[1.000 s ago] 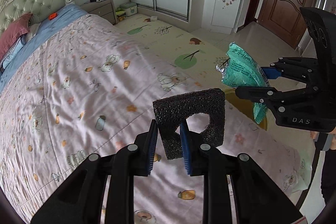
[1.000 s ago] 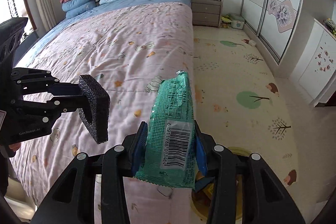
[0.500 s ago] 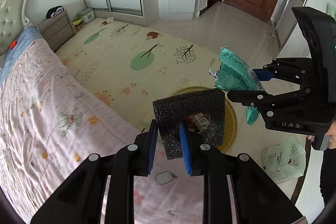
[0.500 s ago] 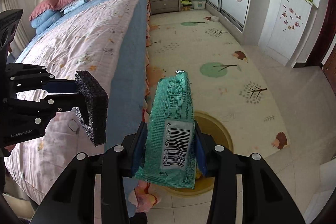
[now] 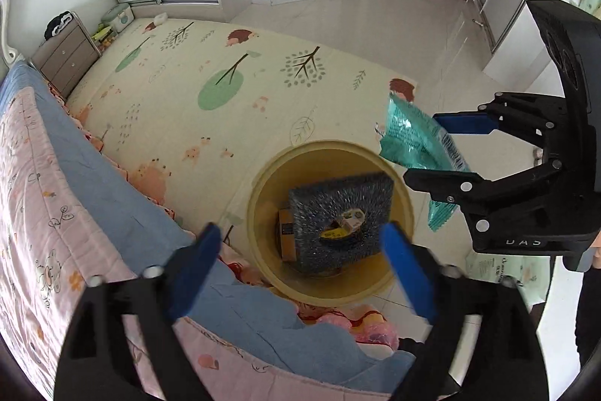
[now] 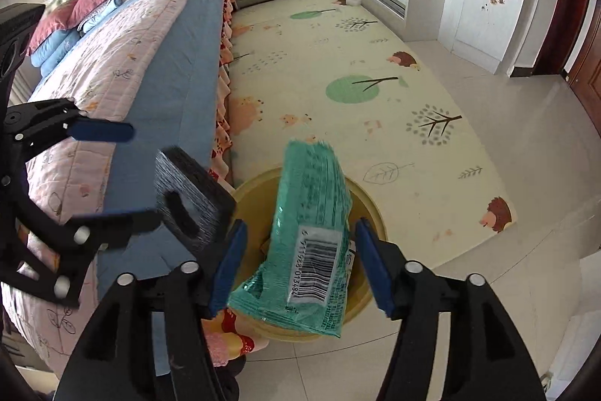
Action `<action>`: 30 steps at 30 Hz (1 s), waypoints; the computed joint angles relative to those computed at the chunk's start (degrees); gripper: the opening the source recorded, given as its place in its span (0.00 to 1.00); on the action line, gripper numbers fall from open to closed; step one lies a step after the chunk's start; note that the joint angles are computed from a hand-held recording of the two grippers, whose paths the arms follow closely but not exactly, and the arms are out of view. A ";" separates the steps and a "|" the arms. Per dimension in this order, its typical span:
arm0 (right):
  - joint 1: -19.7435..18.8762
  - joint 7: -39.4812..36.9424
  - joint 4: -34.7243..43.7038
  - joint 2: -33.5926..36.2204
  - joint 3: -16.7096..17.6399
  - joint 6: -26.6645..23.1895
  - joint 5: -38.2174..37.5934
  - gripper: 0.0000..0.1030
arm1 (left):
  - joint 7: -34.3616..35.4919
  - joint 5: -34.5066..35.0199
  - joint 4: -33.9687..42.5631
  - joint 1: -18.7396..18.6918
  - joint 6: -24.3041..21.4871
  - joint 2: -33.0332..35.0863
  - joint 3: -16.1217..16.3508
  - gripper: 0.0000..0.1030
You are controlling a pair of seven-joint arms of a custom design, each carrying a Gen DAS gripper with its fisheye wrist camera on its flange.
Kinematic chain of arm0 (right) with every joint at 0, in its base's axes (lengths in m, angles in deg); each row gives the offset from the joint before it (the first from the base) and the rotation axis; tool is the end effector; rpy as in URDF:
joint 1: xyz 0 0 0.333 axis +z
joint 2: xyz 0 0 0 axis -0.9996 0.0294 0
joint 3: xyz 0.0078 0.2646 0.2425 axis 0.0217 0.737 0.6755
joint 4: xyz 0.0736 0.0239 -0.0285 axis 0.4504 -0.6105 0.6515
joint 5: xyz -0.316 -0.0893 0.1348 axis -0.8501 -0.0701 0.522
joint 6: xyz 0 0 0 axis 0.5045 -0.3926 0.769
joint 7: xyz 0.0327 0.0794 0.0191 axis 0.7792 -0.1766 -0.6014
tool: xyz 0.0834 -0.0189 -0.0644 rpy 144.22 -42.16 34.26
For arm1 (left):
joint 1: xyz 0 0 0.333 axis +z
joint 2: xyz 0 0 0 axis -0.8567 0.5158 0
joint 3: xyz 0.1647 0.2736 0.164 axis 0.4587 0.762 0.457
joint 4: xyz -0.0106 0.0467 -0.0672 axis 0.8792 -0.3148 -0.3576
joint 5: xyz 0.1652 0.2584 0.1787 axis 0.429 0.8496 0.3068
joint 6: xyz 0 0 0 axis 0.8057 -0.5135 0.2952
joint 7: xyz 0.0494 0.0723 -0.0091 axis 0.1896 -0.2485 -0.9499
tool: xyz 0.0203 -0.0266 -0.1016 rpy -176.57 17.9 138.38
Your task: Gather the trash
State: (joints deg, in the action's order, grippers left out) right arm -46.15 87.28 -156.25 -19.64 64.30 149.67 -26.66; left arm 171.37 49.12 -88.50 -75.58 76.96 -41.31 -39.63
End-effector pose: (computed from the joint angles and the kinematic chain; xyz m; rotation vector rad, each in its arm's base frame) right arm 0.5188 0.4943 0.5058 -2.1176 1.7193 -0.2596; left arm 0.5771 -0.3371 0.4766 -1.3020 2.5771 -0.4953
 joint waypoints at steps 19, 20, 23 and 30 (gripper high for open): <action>-0.63 -3.49 0.65 2.21 0.03 -0.57 3.34 0.59 | -0.23 1.12 1.16 -0.01 -1.08 1.62 0.22 0.82; -0.45 -3.26 0.70 1.99 -0.10 -0.75 3.05 0.59 | -0.22 1.04 0.85 0.02 -0.81 1.21 0.17 0.82; 0.12 -2.51 1.15 1.44 -0.31 -1.64 2.02 0.59 | 0.15 0.63 -0.81 0.31 0.31 -0.56 -0.10 0.82; 1.88 -1.37 4.47 1.01 -0.19 -5.01 -0.81 0.59 | 0.80 -0.72 -5.84 1.39 3.21 -5.62 -0.11 0.82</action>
State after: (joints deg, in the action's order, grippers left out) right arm -44.28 85.90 -151.78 -18.63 64.11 144.66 -27.47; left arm 172.17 48.39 -94.34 -74.19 80.17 -46.94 -39.74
